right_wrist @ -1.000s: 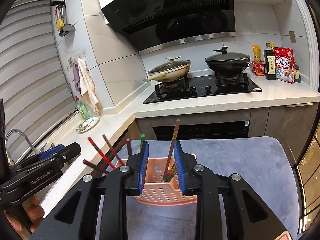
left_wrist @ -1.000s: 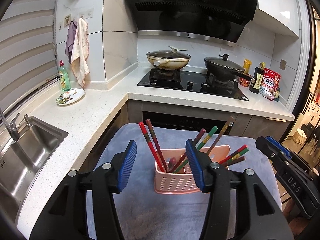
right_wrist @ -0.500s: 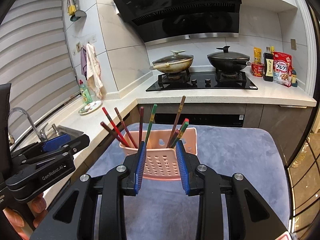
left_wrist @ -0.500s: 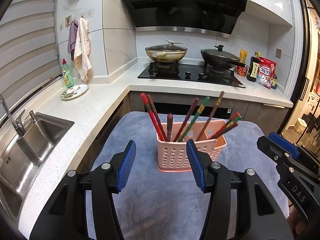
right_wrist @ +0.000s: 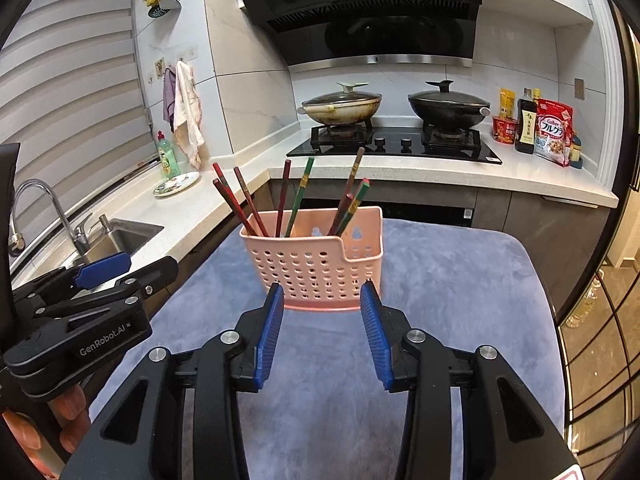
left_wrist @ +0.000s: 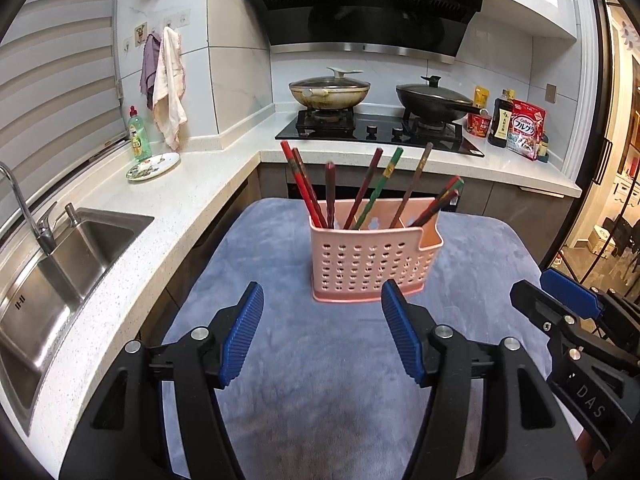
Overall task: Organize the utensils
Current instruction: 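Withdraw both open tools away from the basket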
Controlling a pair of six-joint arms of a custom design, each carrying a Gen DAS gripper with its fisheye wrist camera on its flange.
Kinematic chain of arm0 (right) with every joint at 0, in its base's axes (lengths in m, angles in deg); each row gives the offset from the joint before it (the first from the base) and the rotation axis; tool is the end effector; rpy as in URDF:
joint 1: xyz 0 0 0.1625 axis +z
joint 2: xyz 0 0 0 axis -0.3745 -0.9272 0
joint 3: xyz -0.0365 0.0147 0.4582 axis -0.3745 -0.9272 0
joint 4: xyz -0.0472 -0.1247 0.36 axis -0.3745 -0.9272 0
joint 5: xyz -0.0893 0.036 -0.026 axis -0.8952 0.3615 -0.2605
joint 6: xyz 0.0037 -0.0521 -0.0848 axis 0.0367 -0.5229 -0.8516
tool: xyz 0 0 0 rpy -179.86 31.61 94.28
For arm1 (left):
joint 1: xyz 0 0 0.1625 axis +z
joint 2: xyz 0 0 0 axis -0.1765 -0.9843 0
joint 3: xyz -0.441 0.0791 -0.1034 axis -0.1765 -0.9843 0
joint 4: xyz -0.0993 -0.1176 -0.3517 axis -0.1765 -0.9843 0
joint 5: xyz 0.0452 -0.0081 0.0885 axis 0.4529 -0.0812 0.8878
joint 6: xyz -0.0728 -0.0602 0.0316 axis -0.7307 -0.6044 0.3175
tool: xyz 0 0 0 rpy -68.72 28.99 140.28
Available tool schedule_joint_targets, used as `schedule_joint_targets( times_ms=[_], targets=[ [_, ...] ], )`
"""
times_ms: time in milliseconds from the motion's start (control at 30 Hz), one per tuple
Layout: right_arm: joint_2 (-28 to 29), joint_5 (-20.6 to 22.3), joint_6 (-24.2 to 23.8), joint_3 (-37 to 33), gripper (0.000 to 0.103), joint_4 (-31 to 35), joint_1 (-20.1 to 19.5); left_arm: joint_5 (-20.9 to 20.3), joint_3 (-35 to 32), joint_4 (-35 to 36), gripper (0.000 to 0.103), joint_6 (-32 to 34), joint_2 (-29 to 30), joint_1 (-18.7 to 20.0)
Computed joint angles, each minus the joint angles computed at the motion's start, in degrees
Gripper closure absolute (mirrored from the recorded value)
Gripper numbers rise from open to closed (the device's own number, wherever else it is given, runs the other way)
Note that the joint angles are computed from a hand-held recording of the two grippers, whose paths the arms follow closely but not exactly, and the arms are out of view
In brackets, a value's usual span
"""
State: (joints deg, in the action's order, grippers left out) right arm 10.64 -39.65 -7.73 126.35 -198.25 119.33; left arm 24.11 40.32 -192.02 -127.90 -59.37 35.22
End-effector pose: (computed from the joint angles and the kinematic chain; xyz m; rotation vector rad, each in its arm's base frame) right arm 0.1777 -0.4918 0.3486 0.8834 -2.4161 0.9886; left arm -0.4223 -0.4482 0.1076 0.1935 2.0256 -1.1457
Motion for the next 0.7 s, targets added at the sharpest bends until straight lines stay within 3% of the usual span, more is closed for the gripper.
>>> schedule_joint_targets(
  times_ms=[100,367,567,700],
  targets=[
    [-0.58,-0.30,-0.07,1.09,0.063,-0.09,-0.61,-1.04,0.70,0.14,0.044,-1.06,0.18,-0.23],
    [-0.96,-1.97,-2.04,4.28,0.062,-3.28,-2.28,-2.59,1.36,4.79,0.029,-6.14,1.28,-0.93],
    [-1.23,-1.52,-2.46,6.03,0.047,-4.84,-3.49,-4.66,2.59,4.35,0.027,-7.65,1.40,-0.76],
    [-1.14,-2.03,-3.16,6.92,0.039,-6.17,-3.65,-4.89,2.71,6.08,0.017,-9.56,1.64,-0.84]
  ],
)
